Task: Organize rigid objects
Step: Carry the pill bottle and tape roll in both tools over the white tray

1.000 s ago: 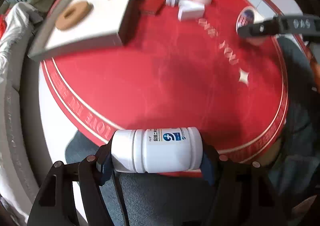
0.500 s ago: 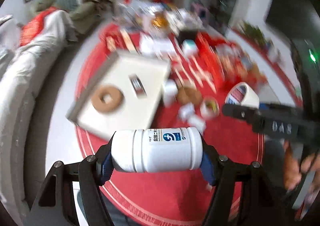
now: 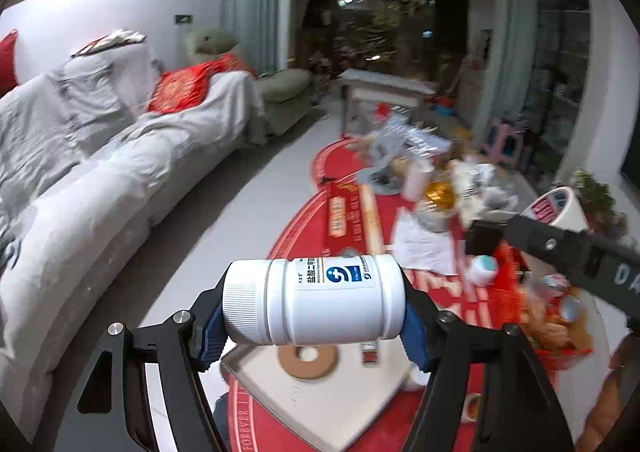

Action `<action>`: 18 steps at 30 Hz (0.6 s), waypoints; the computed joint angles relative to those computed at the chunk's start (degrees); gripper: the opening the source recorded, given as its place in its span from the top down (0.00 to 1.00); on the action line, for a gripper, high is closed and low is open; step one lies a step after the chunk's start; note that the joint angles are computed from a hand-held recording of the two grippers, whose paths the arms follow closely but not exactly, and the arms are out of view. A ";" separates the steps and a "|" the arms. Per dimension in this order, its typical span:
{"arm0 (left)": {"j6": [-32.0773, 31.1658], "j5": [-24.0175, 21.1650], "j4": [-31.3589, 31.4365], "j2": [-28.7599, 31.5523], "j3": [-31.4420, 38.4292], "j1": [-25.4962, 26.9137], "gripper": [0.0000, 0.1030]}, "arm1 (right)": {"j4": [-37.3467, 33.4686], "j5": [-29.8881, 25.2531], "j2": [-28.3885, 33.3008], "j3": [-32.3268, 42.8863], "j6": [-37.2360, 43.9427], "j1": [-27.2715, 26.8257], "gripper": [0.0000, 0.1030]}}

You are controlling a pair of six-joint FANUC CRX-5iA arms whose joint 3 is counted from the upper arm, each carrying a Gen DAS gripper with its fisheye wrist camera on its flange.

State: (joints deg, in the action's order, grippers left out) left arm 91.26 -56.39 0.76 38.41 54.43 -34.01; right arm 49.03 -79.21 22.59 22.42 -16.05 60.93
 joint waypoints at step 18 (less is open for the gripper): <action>4.47 -13.66 -3.79 17.51 14.92 -0.18 0.29 | -21.45 8.50 9.96 4.01 9.71 -8.05 0.45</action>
State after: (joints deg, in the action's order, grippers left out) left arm 95.73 -70.05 -3.03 55.91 69.35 -34.19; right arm 27.57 -70.70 32.55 26.42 -6.34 52.88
